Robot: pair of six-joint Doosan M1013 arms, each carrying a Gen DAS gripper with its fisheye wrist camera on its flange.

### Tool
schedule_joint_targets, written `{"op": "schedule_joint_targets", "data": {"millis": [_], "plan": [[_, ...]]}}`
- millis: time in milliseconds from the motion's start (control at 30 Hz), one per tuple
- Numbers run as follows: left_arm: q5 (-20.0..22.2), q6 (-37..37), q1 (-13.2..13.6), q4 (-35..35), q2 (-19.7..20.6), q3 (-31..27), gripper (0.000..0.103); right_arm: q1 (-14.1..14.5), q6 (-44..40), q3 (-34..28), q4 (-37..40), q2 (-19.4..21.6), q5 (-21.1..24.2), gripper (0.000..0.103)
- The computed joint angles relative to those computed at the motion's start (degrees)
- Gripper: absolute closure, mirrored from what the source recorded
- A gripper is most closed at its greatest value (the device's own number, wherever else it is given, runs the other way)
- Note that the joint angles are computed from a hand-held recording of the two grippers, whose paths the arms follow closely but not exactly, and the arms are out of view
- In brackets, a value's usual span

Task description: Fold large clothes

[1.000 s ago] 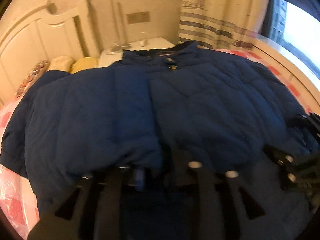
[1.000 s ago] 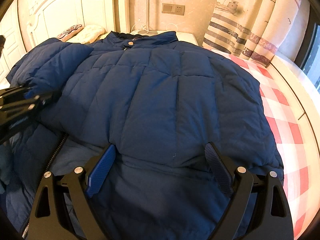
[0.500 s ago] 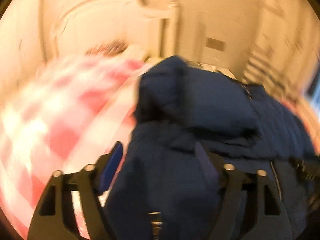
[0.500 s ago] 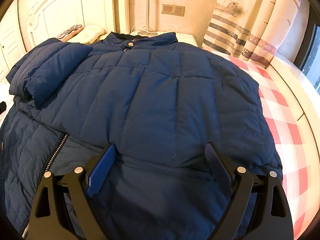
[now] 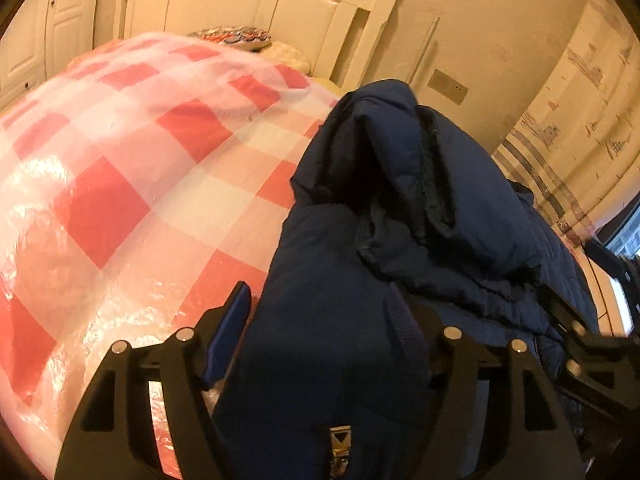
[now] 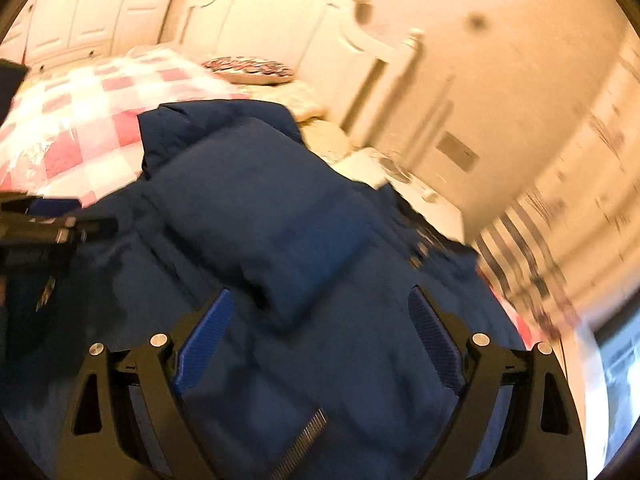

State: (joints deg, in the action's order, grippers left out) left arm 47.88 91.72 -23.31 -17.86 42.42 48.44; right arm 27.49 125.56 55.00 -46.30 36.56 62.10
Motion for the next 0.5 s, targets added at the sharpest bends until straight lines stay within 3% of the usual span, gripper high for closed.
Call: {"op": "schedule_joint_targets", "data": {"millis": [200, 233, 267, 300, 500], "plan": [[1.0, 0.98, 0.39, -2.32, 0.42, -0.51, 0.033, -1.23, -7.46, -8.22, 5.49, 5.41, 2.32, 0.02], [1.0, 1.27, 0.43, -2.67, 0.43, -0.49, 0.033, -1.15, -7.68, -8.12, 5.66, 5.45, 1.76, 0.024], [1.02, 1.44, 0.51, -2.96, 0.48, -0.49, 0.033, -1.31, -7.75, -7.05, 7.32, 4.76, -0.44, 0.04], [1.08, 1.5, 0.58, -3.24, 0.53, -0.52, 0.033, -1.44, -6.72, -5.71, 8.37, 3.91, -2.7, 0.048], [1.34, 1.24, 0.61, -3.49, 0.64, -0.74, 0.032, -2.29, 5.42, 2.65, 7.88, -1.65, -15.1, 0.074]]}}
